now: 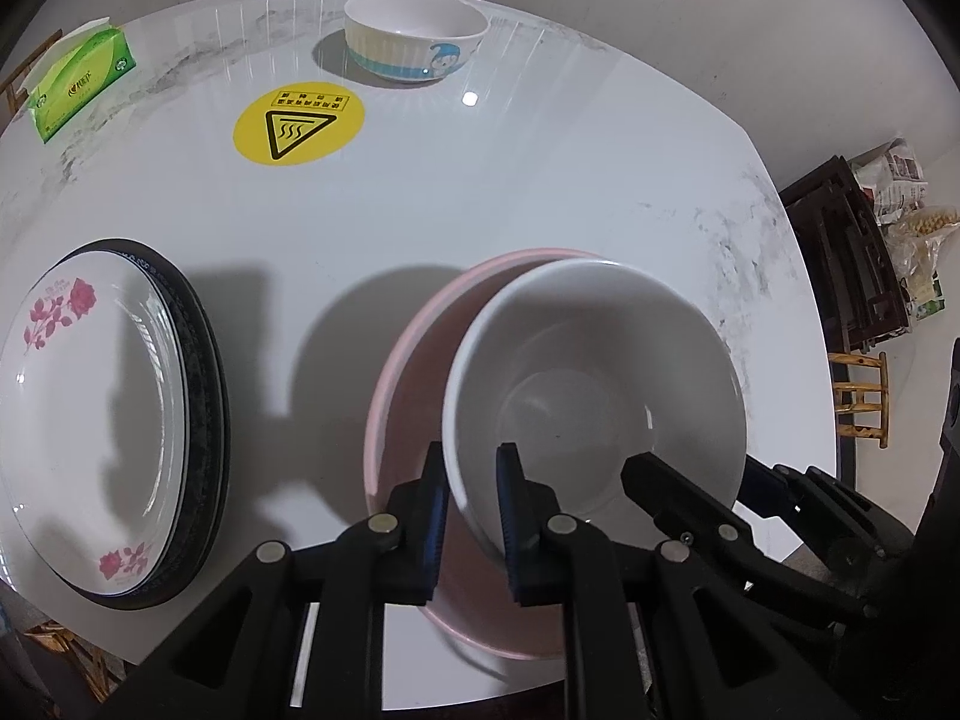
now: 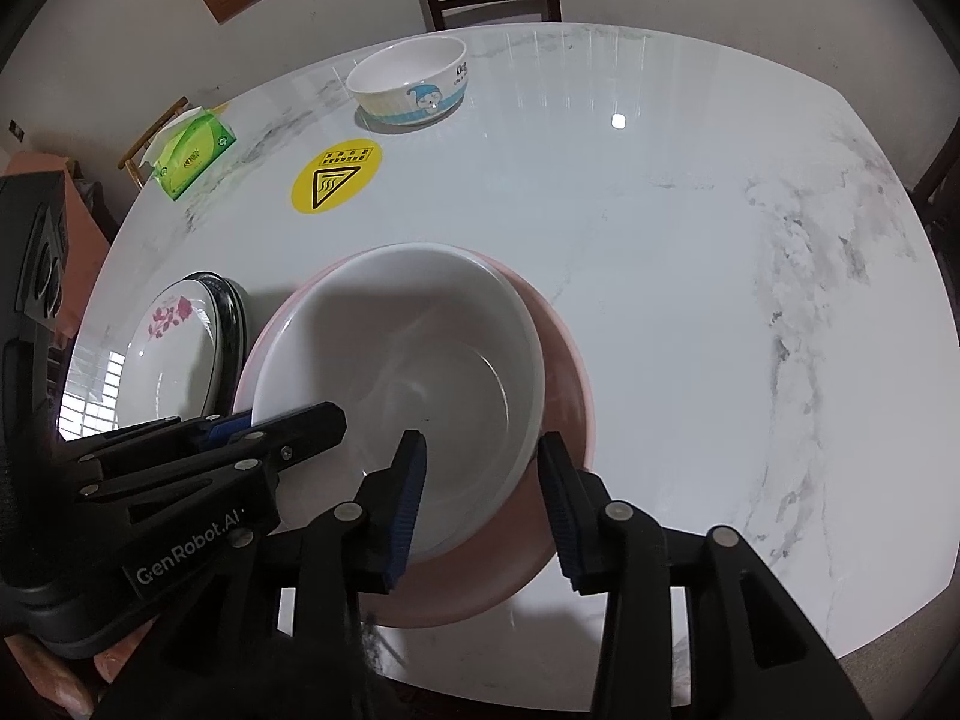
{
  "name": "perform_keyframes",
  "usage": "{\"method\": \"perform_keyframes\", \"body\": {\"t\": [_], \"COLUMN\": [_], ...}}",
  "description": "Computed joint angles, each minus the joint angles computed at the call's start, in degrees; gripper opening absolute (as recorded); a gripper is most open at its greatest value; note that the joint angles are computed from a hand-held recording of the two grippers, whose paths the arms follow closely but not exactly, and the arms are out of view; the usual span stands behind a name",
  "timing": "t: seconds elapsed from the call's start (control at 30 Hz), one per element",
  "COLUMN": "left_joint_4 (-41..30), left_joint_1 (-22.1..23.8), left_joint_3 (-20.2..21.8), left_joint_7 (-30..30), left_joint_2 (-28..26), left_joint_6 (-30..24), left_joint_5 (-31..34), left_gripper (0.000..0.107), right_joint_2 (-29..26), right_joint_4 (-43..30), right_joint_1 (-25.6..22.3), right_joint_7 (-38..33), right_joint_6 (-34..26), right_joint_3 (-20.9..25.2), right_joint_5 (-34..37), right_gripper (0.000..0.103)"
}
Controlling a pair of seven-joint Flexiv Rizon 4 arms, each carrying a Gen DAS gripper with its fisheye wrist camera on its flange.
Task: Organize plates and bowls
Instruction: 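Lower the white bowl into the pink bowl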
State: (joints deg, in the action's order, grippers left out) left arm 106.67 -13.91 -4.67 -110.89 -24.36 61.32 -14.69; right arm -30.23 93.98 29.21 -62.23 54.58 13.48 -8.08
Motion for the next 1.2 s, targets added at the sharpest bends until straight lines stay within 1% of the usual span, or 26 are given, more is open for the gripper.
{"method": "perform_keyframes", "body": {"t": [0.27,0.5,0.73,0.97,1.07,1.2], "left_joint_4": [-0.07,0.40,1.26,1.77,1.83,2.62], "left_joint_1": [0.39,0.45,0.77,1.04,0.65,0.98], "left_joint_3": [-0.04,0.07,-0.38,-1.03,-0.74,-1.24], "left_joint_7": [0.22,0.20,0.91,2.52,2.44,3.42], "left_joint_2": [0.38,1.21,1.73,1.84,2.01,2.37], "left_joint_6": [-0.22,0.59,0.96,2.15,2.35,3.01], "left_joint_5": [-0.53,-0.32,-1.30,-2.37,-1.99,-3.00], "left_gripper": [0.019,0.019,0.019,0.020,0.021,0.023], "right_joint_2": [0.30,0.61,0.97,1.60,1.92,2.24], "right_joint_4": [0.83,1.17,1.66,2.61,3.07,3.61], "right_joint_1": [-0.09,-0.17,-0.06,0.75,0.84,0.88], "right_joint_7": [-0.15,-1.03,-0.91,-0.20,0.05,0.36], "right_joint_6": [1.13,1.08,1.41,2.46,3.16,3.79], "right_joint_3": [0.04,0.37,0.27,-0.53,-0.58,-0.56], "right_joint_5": [-0.07,0.06,0.03,-1.77,-2.38,-2.79], "right_gripper": [0.040,0.045,0.046,0.052,0.053,0.055]}}
